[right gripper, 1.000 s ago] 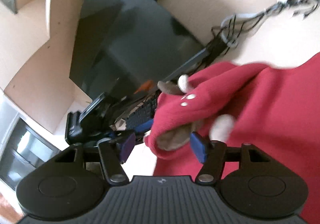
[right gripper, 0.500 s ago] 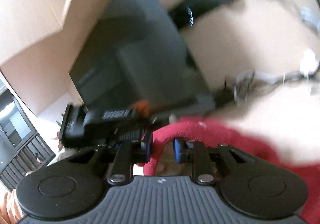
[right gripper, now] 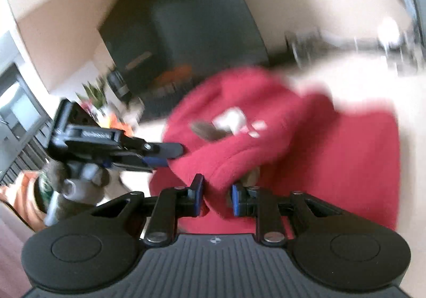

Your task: Fold clothes

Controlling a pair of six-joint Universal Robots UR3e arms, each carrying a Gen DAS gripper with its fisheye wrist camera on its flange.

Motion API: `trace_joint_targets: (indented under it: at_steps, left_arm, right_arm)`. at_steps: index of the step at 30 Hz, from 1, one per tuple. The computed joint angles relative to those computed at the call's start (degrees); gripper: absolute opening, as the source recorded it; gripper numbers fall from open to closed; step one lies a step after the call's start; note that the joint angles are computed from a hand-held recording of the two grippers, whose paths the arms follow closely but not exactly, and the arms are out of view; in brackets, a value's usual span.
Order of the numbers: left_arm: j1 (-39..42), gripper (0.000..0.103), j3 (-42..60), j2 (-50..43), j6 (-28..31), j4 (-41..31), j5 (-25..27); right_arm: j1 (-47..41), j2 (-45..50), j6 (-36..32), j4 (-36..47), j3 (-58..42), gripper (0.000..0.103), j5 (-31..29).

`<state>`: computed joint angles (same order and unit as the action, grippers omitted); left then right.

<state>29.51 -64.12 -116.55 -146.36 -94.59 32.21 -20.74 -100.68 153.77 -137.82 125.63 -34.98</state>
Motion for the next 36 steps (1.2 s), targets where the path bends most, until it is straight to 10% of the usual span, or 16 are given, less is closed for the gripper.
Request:
trace_joint_targets:
  at_steps: [11,16,21,26,30,36]
  left_arm:
    - [3.3,0.036,-0.9,7.2,20.1,-4.8,-4.1]
    - [-1.1,0.056,1.1,0.6,4.0,19.2,-11.6]
    - [-6.6,0.055,-8.0,-4.6,-9.1,44.5,0.3]
    - [-4.3,0.057,-10.5,-5.2,-11.4,45.4,-3.0]
    - [-5.3,0.060,-10.3,-4.9,-12.0,46.8,-1.3]
    - [-6.7,0.062,-8.5,-5.4,-12.6,46.6,0.0]
  right_arm:
    - [1.3,1.6,4.4,-16.0,11.6,0.027,-4.0]
    - [2.4,2.8,7.2,-20.8,12.2,0.033,-4.9]
    - [-1.4,-8.0,2.1,-12.3,13.9,0.060,-4.1]
    - [-2.4,-12.3,6.0,-21.0,13.7,0.070,-4.2]
    - [7.1,3.7,14.2,-46.6,7.7,0.086,-11.1]
    - [16.5,20.6,8.7,-51.8,3.5,0.091,-23.7]
